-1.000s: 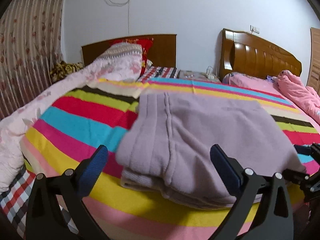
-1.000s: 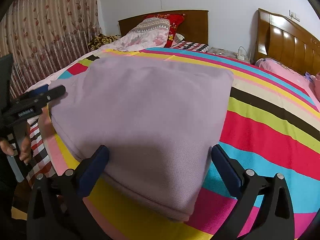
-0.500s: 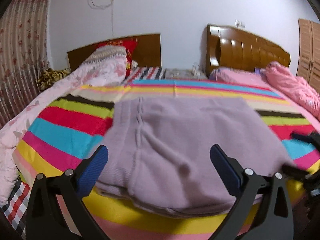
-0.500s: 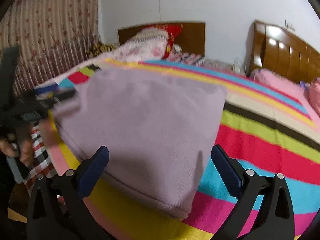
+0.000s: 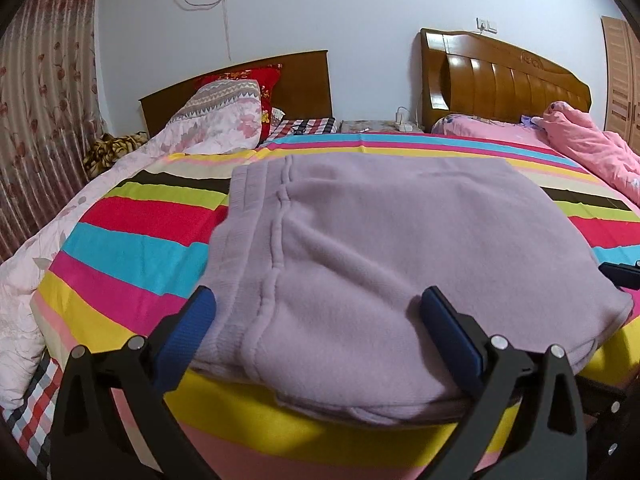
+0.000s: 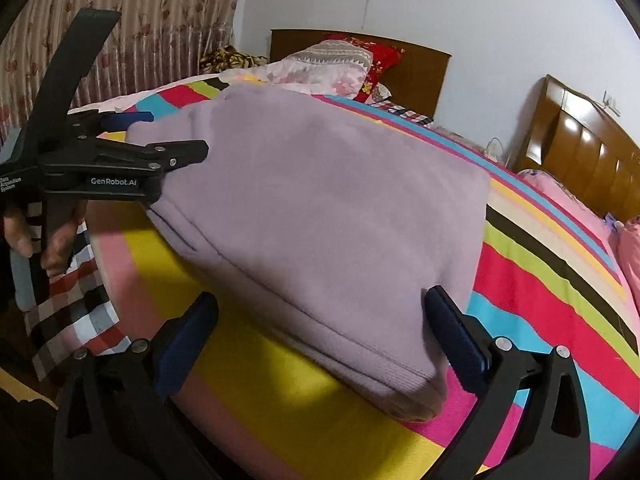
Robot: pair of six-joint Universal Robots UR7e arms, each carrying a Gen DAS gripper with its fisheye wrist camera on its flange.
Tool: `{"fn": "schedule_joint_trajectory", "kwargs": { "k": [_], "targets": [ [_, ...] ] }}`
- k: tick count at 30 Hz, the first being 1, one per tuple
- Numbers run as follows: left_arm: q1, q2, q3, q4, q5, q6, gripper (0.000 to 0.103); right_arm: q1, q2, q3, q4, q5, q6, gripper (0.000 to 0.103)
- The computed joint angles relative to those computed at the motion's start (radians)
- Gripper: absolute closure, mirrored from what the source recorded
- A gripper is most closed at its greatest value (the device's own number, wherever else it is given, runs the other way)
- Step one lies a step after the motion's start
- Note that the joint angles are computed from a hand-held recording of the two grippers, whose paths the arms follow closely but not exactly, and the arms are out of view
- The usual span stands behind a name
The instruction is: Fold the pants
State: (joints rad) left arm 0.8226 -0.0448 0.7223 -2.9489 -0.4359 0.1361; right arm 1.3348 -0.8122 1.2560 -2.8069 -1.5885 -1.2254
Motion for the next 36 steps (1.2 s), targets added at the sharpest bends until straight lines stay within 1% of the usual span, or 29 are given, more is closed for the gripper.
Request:
{"fn": "schedule_joint_trajectory", "kwargs": {
  "k": [3,9,11,13,14,15,16,18,19,20,21,22,24,27,29,31,34,36],
  "targets": [
    [-0.002,-0.012,0.019,0.021,0.002,-0.027,0.001,0.003,-0.004,0.005,-0.002,-0.016,-0.006,0.004],
    [-0.003,-0.018,0.032,0.035,0.009,-0.047,0.001,0.000,-0.026,0.024,0.027,-0.017,0.002,0.004],
    [-0.005,-0.029,0.033,0.080,0.012,-0.082,0.001,-0.002,-0.033,0.021,0.047,-0.014,0.013,0.004],
    [-0.017,-0.053,0.047,0.142,0.023,-0.143,0.002,-0.003,-0.053,0.017,0.091,0.007,0.054,0.004],
    [-0.028,-0.069,0.067,0.132,0.025,-0.159,0.002,-0.008,-0.073,0.018,0.124,0.040,0.090,0.004],
    [-0.041,-0.082,0.092,0.089,0.027,-0.155,0.002,-0.014,-0.096,0.033,0.123,0.081,0.118,0.004],
    [-0.059,-0.089,0.110,0.003,0.038,-0.115,0.002,-0.017,-0.113,0.051,0.103,0.106,0.131,0.004],
    [-0.094,-0.064,0.084,-0.172,0.088,0.023,0.001,-0.017,-0.143,0.085,0.032,0.146,0.165,0.004],
    [-0.105,-0.048,0.058,-0.209,0.115,0.061,0.001,-0.016,-0.153,0.097,0.002,0.155,0.180,0.004],
    [-0.118,-0.025,0.019,-0.234,0.156,0.093,0.001,-0.012,-0.162,0.114,-0.046,0.157,0.201,0.004],
    [-0.129,-0.003,-0.019,-0.246,0.183,0.121,0.001,-0.007,-0.166,0.128,-0.088,0.151,0.212,0.004],
    [-0.135,0.016,-0.051,-0.262,0.193,0.152,0.001,-0.003,-0.168,0.141,-0.134,0.143,0.219,0.004],
    [-0.148,0.042,-0.091,-0.271,0.205,0.179,0.001,0.003,-0.170,0.157,-0.193,0.128,0.233,0.004],
    [-0.161,0.053,-0.093,-0.258,0.198,0.161,0.001,0.001,-0.175,0.178,-0.261,0.120,0.279,0.004],
    [-0.169,0.022,-0.022,-0.197,0.178,0.065,0.001,0.002,-0.170,0.179,-0.290,0.107,0.296,0.004],
    [-0.172,0.008,0.016,-0.136,0.163,0.002,0.001,0.001,-0.167,0.181,-0.298,0.100,0.293,0.004],
    [-0.174,0.013,0.022,-0.077,0.158,-0.036,0.001,-0.002,-0.169,0.188,-0.304,0.100,0.298,0.004],
    [-0.172,0.011,0.030,-0.064,0.152,-0.055,0.001,-0.003,-0.167,0.193,-0.320,0.098,0.302,0.004]
  ]
}}
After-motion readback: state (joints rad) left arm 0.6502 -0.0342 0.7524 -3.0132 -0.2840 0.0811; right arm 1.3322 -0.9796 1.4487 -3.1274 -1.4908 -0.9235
